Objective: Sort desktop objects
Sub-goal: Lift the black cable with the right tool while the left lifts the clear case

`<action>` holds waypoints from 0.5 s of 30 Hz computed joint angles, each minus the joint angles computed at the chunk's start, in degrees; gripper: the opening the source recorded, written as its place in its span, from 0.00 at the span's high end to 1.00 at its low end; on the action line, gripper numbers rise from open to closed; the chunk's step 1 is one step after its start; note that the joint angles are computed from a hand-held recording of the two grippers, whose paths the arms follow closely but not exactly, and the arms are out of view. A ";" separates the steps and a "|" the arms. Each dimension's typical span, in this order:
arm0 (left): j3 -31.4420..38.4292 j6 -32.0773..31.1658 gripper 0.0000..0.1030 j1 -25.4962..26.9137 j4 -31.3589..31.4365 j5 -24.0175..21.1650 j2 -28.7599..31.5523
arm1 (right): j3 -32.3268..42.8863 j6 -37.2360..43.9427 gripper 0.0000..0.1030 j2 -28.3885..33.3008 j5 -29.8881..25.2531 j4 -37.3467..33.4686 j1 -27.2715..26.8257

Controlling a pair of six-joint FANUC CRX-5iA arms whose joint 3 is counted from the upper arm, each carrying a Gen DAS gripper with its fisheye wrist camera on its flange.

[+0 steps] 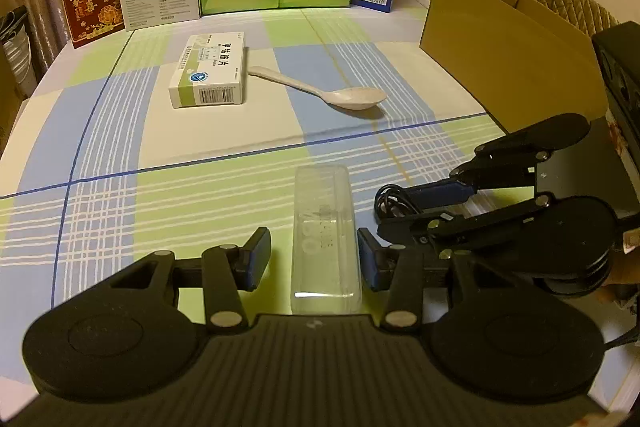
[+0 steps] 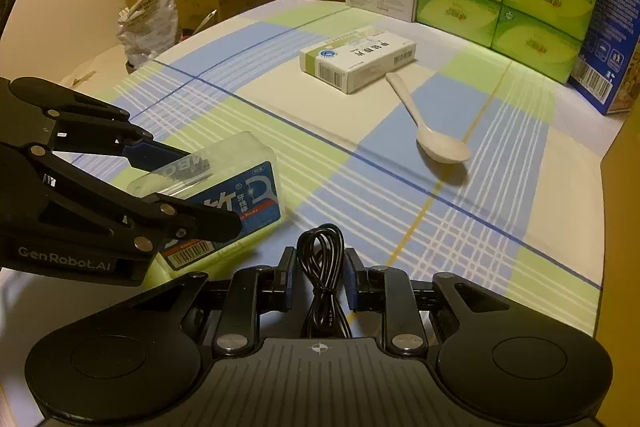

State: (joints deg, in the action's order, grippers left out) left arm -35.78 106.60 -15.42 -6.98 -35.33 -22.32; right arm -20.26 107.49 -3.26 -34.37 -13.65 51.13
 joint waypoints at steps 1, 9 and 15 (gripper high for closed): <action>-0.17 -0.53 0.61 0.18 0.50 0.20 0.03 | -0.06 -0.66 0.80 -0.04 -0.02 0.42 0.16; -0.59 -3.24 0.66 1.20 2.87 0.61 0.56 | -0.49 -5.58 0.82 -0.05 0.45 2.85 0.34; -1.04 -5.59 0.75 1.52 5.14 1.30 0.90 | -0.10 -8.44 0.92 0.05 0.20 2.80 -0.40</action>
